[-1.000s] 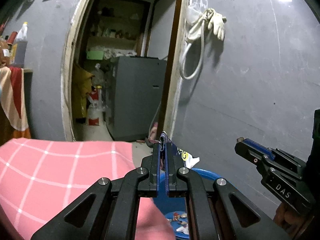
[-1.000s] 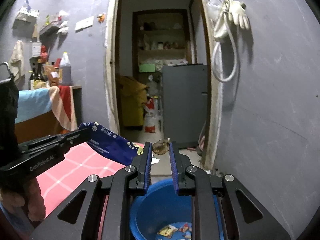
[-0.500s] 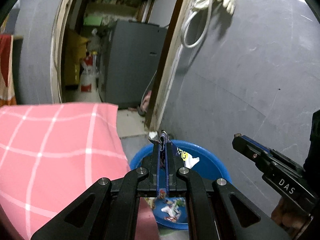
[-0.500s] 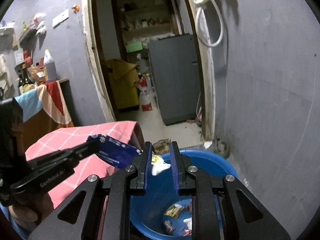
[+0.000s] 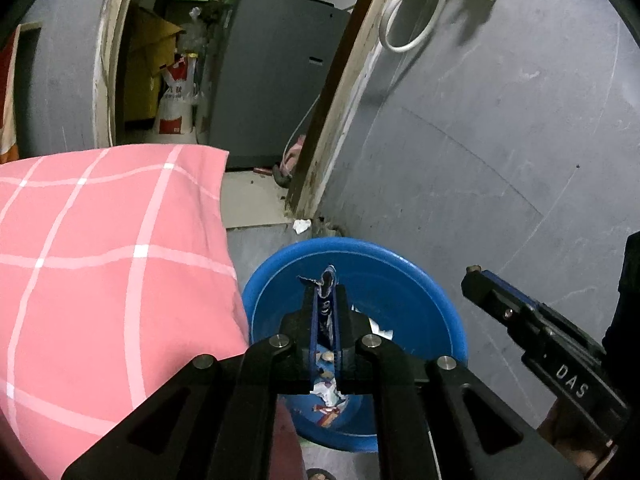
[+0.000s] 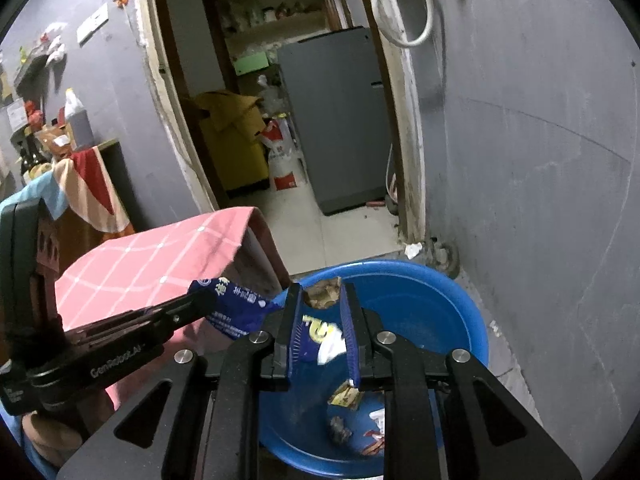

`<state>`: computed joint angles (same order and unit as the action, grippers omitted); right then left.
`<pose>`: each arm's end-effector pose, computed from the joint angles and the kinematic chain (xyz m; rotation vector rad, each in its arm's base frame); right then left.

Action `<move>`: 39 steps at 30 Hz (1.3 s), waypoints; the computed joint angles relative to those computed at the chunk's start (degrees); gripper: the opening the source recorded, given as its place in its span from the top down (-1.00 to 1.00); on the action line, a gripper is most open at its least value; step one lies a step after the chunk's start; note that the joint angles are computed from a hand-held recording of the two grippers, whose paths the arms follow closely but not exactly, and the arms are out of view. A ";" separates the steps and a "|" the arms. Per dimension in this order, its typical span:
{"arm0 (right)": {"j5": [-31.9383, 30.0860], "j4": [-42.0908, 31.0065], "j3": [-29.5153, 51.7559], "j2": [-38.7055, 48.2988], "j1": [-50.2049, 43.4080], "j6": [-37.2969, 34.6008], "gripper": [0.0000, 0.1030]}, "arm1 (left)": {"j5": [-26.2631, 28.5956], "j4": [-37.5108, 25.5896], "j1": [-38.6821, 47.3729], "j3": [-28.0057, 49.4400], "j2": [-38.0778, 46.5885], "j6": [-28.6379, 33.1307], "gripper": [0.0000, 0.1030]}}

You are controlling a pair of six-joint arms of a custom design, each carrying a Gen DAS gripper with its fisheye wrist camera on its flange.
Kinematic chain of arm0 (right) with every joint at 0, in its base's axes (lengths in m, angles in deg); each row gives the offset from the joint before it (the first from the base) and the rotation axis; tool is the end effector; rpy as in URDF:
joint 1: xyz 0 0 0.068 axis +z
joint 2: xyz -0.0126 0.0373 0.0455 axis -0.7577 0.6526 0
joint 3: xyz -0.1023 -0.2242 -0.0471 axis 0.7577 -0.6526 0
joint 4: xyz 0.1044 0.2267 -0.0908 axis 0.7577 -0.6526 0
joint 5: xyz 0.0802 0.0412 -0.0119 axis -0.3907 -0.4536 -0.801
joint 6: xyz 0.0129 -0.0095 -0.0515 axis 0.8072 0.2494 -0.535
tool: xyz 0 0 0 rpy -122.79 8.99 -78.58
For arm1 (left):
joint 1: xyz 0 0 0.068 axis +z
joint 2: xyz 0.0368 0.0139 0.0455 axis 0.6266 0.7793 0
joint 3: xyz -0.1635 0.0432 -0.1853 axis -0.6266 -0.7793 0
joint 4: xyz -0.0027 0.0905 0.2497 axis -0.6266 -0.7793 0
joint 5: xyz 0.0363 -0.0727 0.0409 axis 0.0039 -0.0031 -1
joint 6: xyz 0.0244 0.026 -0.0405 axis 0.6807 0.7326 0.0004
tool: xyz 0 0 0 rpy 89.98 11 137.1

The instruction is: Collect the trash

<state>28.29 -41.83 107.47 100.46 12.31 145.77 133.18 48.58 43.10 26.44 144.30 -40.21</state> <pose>0.1663 0.2462 0.2042 0.6105 2.0584 0.0115 0.3218 -0.0020 0.1977 0.8994 2.2228 -0.8083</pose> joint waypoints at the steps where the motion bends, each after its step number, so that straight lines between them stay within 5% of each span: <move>1: -0.13 0.07 -0.36 -0.29 -0.02 0.35 0.65 | -0.08 -0.19 0.02 0.04 0.04 0.16 0.88; 5: -0.09 0.02 -0.99 -1.00 -0.23 1.36 0.38 | -0.19 -0.52 0.15 0.63 0.41 0.21 0.76; 9: 0.15 -0.41 -0.86 -0.87 -0.22 1.71 0.37 | 0.31 0.71 0.53 0.03 -0.02 -0.45 0.38; 14: 1.16 -2.67 0.44 -0.06 0.14 2.98 0.26 | 0.57 1.89 0.95 -0.31 -0.30 -0.98 0.33; 18: 2.77 -4.48 1.40 0.40 0.56 4.19 0.06 | 1.09 4.77 2.48 -1.54 -1.15 -1.75 -0.03; 22: 4.19 -7.37 3.48 1.73 0.89 5.09 0.01 | 1.96 7.11 4.49 -1.85 -1.42 -2.27 -0.10; 26: 5.81 -10.46 5.69 3.54 1.60 6.29 -0.45 | 3.39 9.38 6.88 -2.08 -1.93 -2.78 -0.58; 35: 11.94 -17.77 10.53 7.19 3.95 11.29 -1.00 | 10.56 12.07 13.83 -3.20 -3.89 0.34 -0.62; 38: 14.91 -20.79 12.51 8.74 5.05 13.20 -1.00 | 12.64 12.82 15.68 -3.45 -4.39 1.03 -0.66; 39: 15.71 -22.16 13.41 9.48 5.38 13.95 -1.00 | 13.15 13.53 16.25 -3.79 -4.66 0.87 -0.82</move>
